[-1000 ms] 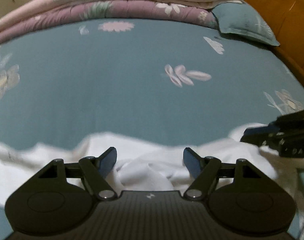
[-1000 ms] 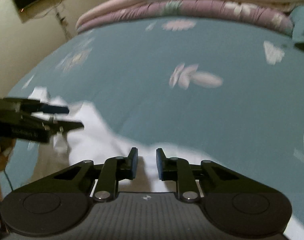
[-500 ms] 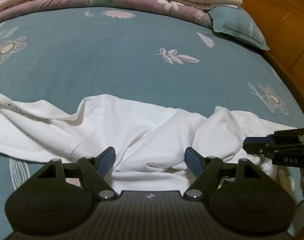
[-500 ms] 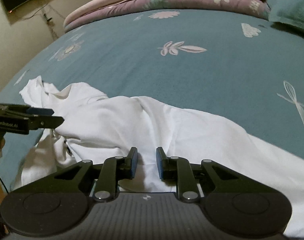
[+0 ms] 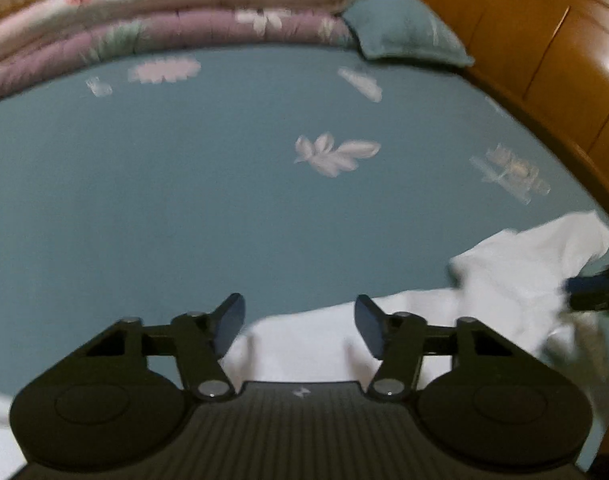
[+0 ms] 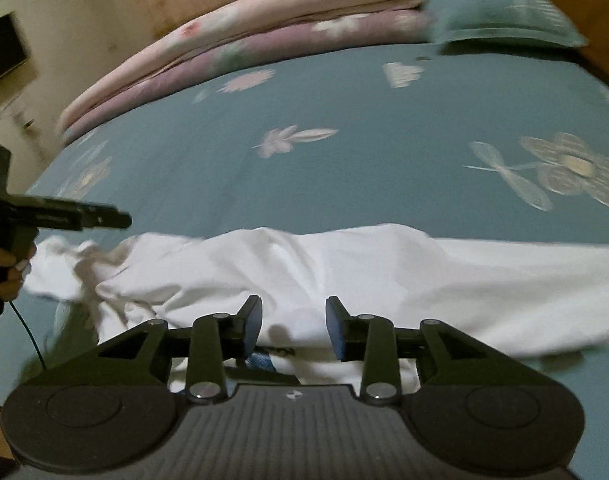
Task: Fold clothes
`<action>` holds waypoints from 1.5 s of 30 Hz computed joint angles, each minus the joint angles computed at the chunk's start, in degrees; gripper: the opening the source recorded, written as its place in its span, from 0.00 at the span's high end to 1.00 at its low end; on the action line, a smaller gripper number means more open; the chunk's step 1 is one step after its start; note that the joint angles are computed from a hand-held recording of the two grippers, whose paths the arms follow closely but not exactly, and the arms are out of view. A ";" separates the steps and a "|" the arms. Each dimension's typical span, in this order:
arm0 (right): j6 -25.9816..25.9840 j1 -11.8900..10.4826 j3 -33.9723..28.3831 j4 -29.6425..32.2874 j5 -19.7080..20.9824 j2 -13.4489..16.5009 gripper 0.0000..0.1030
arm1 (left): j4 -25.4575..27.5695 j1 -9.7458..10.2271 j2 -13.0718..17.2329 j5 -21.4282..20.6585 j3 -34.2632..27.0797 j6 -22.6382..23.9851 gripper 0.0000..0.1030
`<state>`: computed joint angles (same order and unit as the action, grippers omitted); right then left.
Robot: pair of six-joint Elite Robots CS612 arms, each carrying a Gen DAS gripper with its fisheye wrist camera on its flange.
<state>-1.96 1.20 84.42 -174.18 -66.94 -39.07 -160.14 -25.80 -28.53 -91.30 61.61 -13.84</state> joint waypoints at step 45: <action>-36.94 -0.78 -49.89 69.19 19.22 21.83 0.73 | 18.21 -0.06 2.63 -3.82 -7.83 3.52 0.61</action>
<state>-38.91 0.42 34.53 -105.00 -47.72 -17.24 -141.93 -25.87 -25.89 -95.12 53.78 -10.32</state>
